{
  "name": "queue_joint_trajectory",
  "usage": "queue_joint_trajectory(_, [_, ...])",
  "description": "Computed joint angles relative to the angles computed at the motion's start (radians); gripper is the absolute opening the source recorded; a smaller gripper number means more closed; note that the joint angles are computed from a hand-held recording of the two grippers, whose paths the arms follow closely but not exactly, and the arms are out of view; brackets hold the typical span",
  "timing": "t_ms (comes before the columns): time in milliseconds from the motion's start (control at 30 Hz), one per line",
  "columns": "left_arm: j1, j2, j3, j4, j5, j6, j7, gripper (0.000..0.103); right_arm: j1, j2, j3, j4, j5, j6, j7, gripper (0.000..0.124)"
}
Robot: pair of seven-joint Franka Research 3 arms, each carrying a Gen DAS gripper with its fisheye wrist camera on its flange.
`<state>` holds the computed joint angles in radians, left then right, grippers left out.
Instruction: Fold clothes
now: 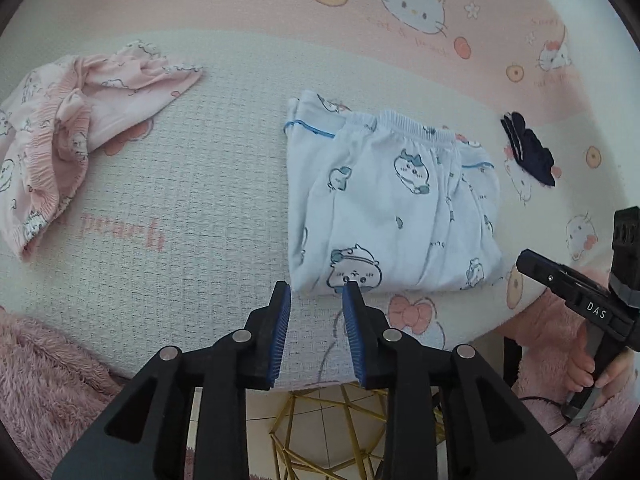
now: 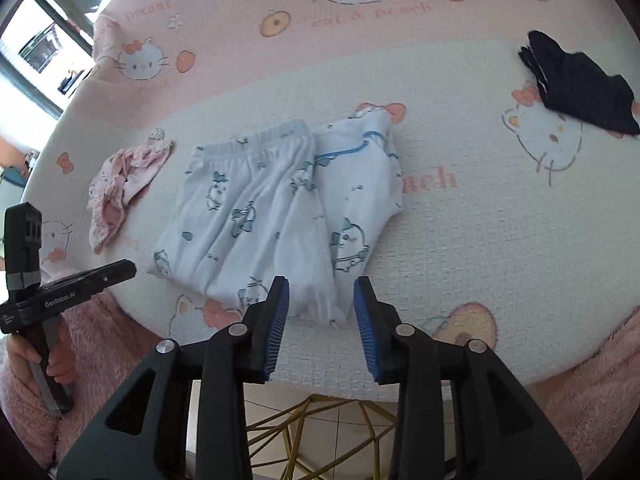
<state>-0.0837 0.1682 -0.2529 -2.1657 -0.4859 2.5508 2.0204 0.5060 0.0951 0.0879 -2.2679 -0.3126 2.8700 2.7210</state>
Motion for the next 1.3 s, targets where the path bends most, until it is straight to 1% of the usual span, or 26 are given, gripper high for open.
queue_joint_trajectory(33, [-0.008, 0.01, 0.001, 0.005, 0.026, -0.002, -0.01, 0.029, 0.002, 0.012, 0.005, 0.009, 0.0, 0.004, -0.016, 0.035])
queue_joint_trajectory(133, [-0.009, 0.029, -0.013, 0.014, 0.023, 0.003, 0.015, 0.029, 0.014, 0.059, 0.014, 0.051, 0.035, -0.045, -0.079, 0.035])
queue_joint_trajectory(233, [-0.021, 0.021, -0.018, -0.001, 0.05, 0.043, 0.007, 0.028, 0.031, 0.081, 0.004, 0.068, 0.059, -0.077, -0.106, 0.035])
queue_joint_trajectory(333, [-0.023, 0.049, -0.019, 0.022, 0.07, 0.022, -0.018, 0.027, 0.04, 0.08, -0.01, 0.057, 0.069, -0.058, -0.1, 0.035])
queue_joint_trajectory(433, [-0.028, 0.086, -0.019, 0.052, 0.125, 0.02, -0.041, 0.027, 0.035, 0.079, -0.012, 0.038, 0.107, -0.028, -0.11, 0.035])
queue_joint_trajectory(533, [-0.024, 0.101, -0.027, 0.06, 0.15, 0.046, -0.064, 0.026, 0.027, 0.085, -0.01, 0.029, 0.156, -0.009, -0.133, 0.035])
queue_joint_trajectory(600, [-0.01, 0.108, -0.04, 0.064, 0.14, 0.038, -0.054, 0.025, 0.031, 0.088, -0.018, 0.025, 0.165, 0.004, -0.134, 0.035])
queue_joint_trajectory(633, [-0.004, 0.113, -0.047, 0.068, 0.134, 0.029, -0.046, 0.022, 0.035, 0.09, -0.023, 0.024, 0.162, 0.007, -0.133, 0.035])
queue_joint_trajectory(667, [0.001, 0.117, -0.052, 0.071, 0.128, 0.02, -0.039, 0.008, 0.039, 0.095, -0.028, 0.027, 0.156, 0.007, -0.134, 0.035])
queue_joint_trajectory(700, [0.003, 0.12, -0.056, 0.073, 0.125, 0.017, -0.028, 0.001, 0.044, 0.1, -0.033, 0.033, 0.147, 0.003, -0.136, 0.035])
queue_joint_trajectory(733, [0.002, 0.12, -0.061, 0.069, 0.127, 0.025, -0.016, 0.001, 0.051, 0.106, -0.039, 0.042, 0.132, -0.008, -0.139, 0.035])
queue_joint_trajectory(800, [-0.01, 0.116, -0.062, 0.057, 0.15, 0.05, -0.004, 0.0, 0.062, 0.118, -0.048, 0.061, 0.104, -0.031, -0.145, 0.029])
queue_joint_trajectory(867, [-0.023, 0.111, -0.056, 0.051, 0.189, 0.065, -0.013, 0.0, 0.074, 0.122, -0.056, 0.073, 0.066, -0.036, -0.153, 0.011])
queue_joint_trajectory(967, [-0.01, 0.098, -0.054, 0.055, 0.189, 0.06, -0.008, 0.0, 0.113, 0.113, -0.08, 0.095, -0.067, -0.088, -0.127, 0.009])
queue_joint_trajectory(1033, [0.002, 0.088, -0.05, 0.063, 0.184, 0.052, 0.007, 0.0, 0.12, 0.11, -0.081, 0.11, -0.133, -0.14, -0.099, 0.009])
queue_joint_trajectory(1067, [0.007, 0.084, -0.047, 0.067, 0.182, 0.048, 0.014, 0.0, 0.109, 0.108, -0.072, 0.107, -0.13, -0.141, -0.098, 0.008])
queue_joint_trajectory(1167, [-0.008, 0.079, -0.019, 0.071, 0.25, 0.056, -0.014, 0.0, 0.084, 0.101, -0.056, 0.098, -0.124, -0.143, -0.093, 0.008])
queue_joint_trajectory(1200, [-0.003, 0.084, -0.017, 0.078, 0.252, 0.043, -0.015, 0.0, 0.082, 0.096, -0.056, 0.094, -0.134, -0.133, -0.081, 0.008])
queue_joint_trajectory(1267, [-0.013, 0.092, -0.004, 0.078, 0.29, 0.034, -0.06, 0.0, 0.073, 0.085, -0.055, 0.078, -0.144, -0.11, -0.053, 0.008])
queue_joint_trajectory(1300, [-0.016, 0.096, -0.001, 0.078, 0.305, 0.026, -0.08, 0.0, 0.061, 0.083, -0.047, 0.067, -0.121, -0.098, -0.06, 0.008])
